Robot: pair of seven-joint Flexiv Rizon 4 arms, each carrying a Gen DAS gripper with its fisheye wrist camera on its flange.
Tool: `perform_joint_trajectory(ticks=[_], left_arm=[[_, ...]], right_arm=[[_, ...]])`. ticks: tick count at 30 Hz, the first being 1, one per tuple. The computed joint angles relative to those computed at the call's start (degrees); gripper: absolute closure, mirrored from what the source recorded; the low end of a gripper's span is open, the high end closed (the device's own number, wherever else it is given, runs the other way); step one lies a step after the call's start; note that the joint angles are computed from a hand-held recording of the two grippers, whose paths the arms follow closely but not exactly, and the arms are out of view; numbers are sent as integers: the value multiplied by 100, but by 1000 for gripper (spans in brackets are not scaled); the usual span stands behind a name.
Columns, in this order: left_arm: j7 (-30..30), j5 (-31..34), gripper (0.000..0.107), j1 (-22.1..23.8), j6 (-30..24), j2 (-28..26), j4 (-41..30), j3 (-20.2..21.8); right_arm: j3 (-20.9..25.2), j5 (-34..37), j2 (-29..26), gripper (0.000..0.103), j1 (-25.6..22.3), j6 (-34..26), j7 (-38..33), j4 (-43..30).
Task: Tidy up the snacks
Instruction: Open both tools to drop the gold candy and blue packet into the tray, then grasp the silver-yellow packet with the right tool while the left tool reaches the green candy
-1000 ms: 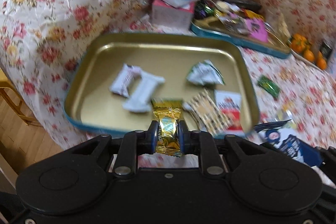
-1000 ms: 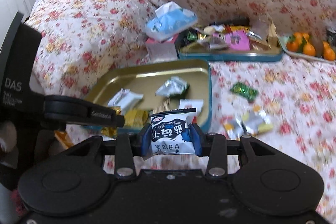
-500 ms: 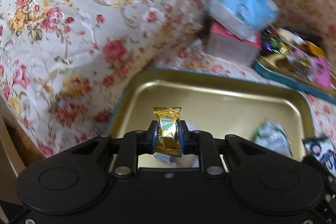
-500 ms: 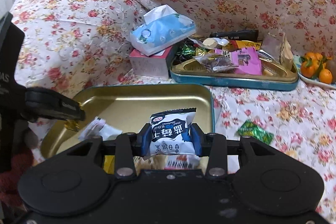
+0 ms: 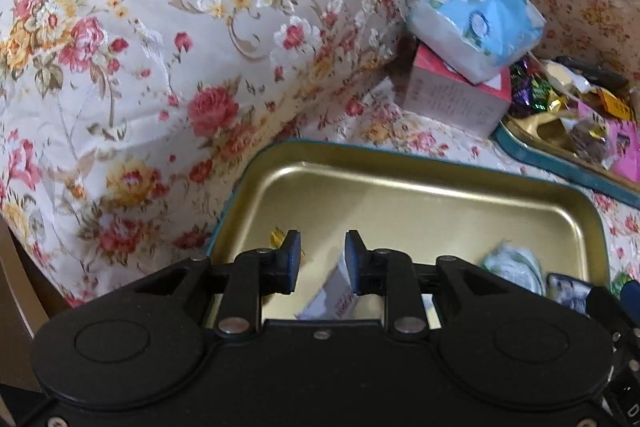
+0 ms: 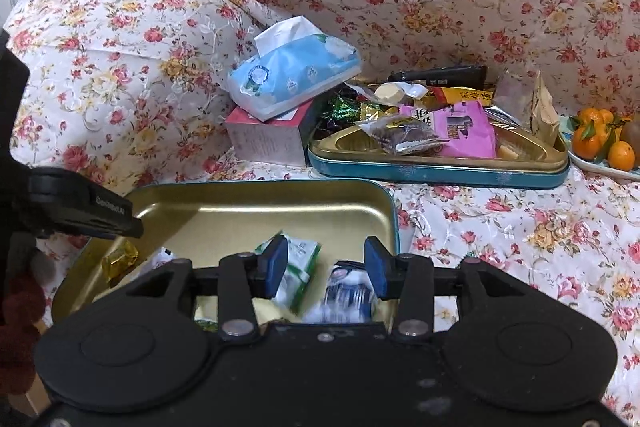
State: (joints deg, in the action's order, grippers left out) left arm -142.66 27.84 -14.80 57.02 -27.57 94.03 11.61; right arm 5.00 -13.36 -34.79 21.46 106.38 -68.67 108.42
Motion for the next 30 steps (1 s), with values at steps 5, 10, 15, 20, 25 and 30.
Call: perform_joint_trajectory(ticks=[5,10,15,20,25,30], left_arm=[[211,-231,72,31,155,135,255,-187],[273,-285,72,-129,261,280,445,-274],[206,-255,72,-377,395,448,664,-397],[264,-69,72,-729,507,468,799,-565],[512,-303,72,-872,950,399,1064,-810],[431,-433,72,-1205,1135,323,1266,-726]], right_arm=[[109,117,217,58,-130,211,47,367],[60,335,544,58,-185,500,80,929],[-194,749,920,58,-45,852,-76,1628],[-407,1290,1218,58,127,1033,-358,2232],[-376,1540,1335,58,42,1158,-559,2672],[228,948,1197,58,-877,1179,-192,2723]])
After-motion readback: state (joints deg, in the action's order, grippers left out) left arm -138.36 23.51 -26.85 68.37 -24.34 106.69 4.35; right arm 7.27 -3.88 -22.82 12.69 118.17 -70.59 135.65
